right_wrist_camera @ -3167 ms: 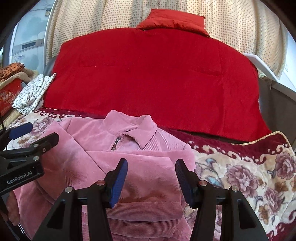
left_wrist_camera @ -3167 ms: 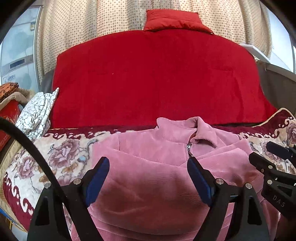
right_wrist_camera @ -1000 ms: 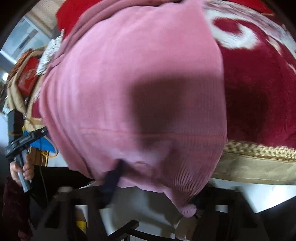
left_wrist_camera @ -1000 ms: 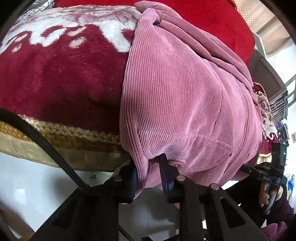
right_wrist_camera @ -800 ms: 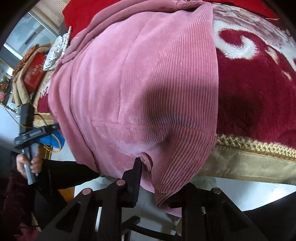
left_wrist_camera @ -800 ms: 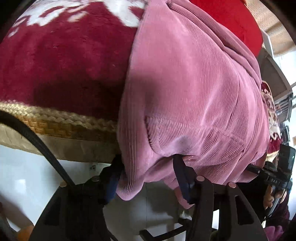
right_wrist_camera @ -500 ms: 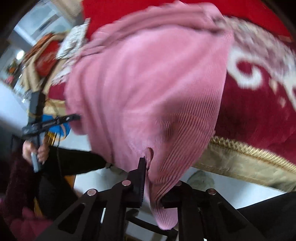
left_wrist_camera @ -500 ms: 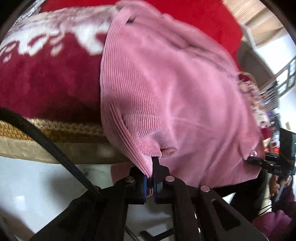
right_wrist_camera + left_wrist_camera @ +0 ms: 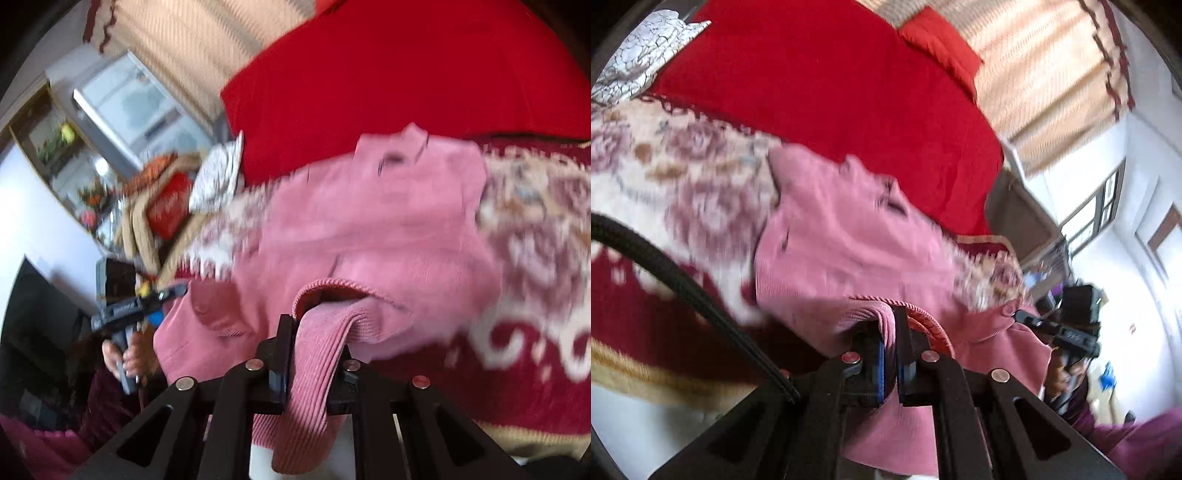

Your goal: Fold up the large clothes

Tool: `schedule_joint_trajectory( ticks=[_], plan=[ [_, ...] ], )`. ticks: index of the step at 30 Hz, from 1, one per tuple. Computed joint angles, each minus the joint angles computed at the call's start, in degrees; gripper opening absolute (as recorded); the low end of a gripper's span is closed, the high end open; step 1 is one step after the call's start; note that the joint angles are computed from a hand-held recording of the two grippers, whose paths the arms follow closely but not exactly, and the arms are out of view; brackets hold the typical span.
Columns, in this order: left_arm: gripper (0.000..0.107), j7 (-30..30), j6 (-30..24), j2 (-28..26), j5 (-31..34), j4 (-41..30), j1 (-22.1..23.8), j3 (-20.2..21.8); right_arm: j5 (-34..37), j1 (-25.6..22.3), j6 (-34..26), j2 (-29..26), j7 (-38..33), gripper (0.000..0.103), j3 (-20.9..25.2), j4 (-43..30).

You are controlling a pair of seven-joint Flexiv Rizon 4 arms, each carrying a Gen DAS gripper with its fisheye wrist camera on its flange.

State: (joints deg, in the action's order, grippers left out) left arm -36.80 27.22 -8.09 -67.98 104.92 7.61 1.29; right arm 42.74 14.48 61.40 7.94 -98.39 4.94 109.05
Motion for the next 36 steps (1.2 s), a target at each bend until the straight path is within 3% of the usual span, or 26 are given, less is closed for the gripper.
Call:
schedule_joint_trajectory(
  ticks=[5, 7, 9, 11, 13, 14, 16, 20, 23, 24, 26, 27, 28, 30, 31, 33, 34, 36],
  plan=[
    [0.005, -8.1, 6.58, -8.31, -0.95, -11.67, 0.34, -3.12, 2.6, -2.78, 6.18, -8.86, 2.14, 0.011, -2.53, -10.13],
    [0.005, -11.41, 12.09, -13.32, -0.59, -17.52, -0.26, -5.38, 4.25, -4.84, 8.83, -13.26, 4.52, 0.011, -3.13, -14.57],
    [0.005, -16.29, 17.75, -19.19, 2.83, -24.02, -1.58, -7.3, 6.87, -6.93, 10.08, -18.96, 7.08, 0.011, -3.85, -20.16],
    [0.007, -23.48, 19.52, -25.79, 8.78, -31.35, -2.93, -8.06, 3.9, -7.13, 11.63, -25.02, 12.86, 0.011, -5.25, -24.44],
    [0.016, -29.23, 21.29, -31.58, 15.54, -37.24, -4.92, -7.27, 3.06, -8.58, 8.97, -29.58, 16.97, 0.012, -5.23, -28.44],
    [0.022, -31.76, 21.24, -33.65, 18.02, -39.18, -5.49, -6.75, 3.66, -9.74, 6.54, -32.2, 19.46, 0.013, -4.74, -30.7],
    [0.022, -39.8, 18.3, -37.35, 22.13, -43.48, -4.88, -7.16, 2.35, -11.23, 4.75, -34.29, 21.43, 0.014, -4.09, -31.47],
    [0.028, -39.96, 20.24, -36.47, 16.38, -41.09, -0.97, -13.21, 8.33, -18.38, 3.32, -36.83, 16.59, 0.014, 2.9, -35.9],
    [0.029, -36.86, 24.58, -33.49, 12.54, -36.53, 1.31, -17.09, 10.8, -21.72, 4.46, -37.49, 14.18, 0.014, 7.12, -37.04],
    [0.035, -35.23, 26.21, -32.01, 12.04, -35.06, 1.47, -17.4, 10.65, -22.31, 4.82, -37.42, 14.14, 0.014, 8.01, -37.01],
    [0.075, -30.44, 32.53, -29.02, 9.28, -31.42, 1.34, -18.36, 11.59, -24.05, 6.6, -37.04, 12.42, 0.014, 10.55, -36.74],
    [0.082, -26.05, 38.31, -27.44, 5.89, -29.27, 1.18, -19.75, 12.06, -24.86, 7.76, -36.16, 11.73, 0.015, 11.55, -35.99],
    [0.089, -19.62, 44.22, -25.52, 0.19, -26.9, 1.46, -22.26, 12.92, -25.64, 8.75, -36.29, 10.54, 0.022, 12.48, -36.22],
    [0.09, -13.65, 46.31, -22.29, -4.14, -24.1, 1.56, -22.95, 15.14, -26.8, 13.02, -34.38, 7.63, 0.058, 14.11, -34.52],
    [0.09, -15.59, 44.19, -22.02, -0.71, -24.03, 0.56, -20.5, 13.84, -25.55, 16.47, -33.33, 8.59, 0.095, 13.28, -32.97],
    [0.09, -22.14, 39.13, -21.15, 12.06, -23.47, -2.68, -13.57, 14.17, -22.97, 25.47, -30.53, 5.87, 0.098, 12.45, -29.75],
    [0.09, -23.5, 38.01, -20.54, 16.14, -22.88, -3.64, -11.85, 11.54, -23.54, 25.21, -29.79, 4.66, 0.097, 14.08, -28.94],
    [0.09, -32.14, 33.07, -20.64, 30.45, -24.59, -7.55, -5.42, 2.71, -20.9, 21.7, -28.24, 9.61, 0.093, 12.26, -26.69]
  ],
)
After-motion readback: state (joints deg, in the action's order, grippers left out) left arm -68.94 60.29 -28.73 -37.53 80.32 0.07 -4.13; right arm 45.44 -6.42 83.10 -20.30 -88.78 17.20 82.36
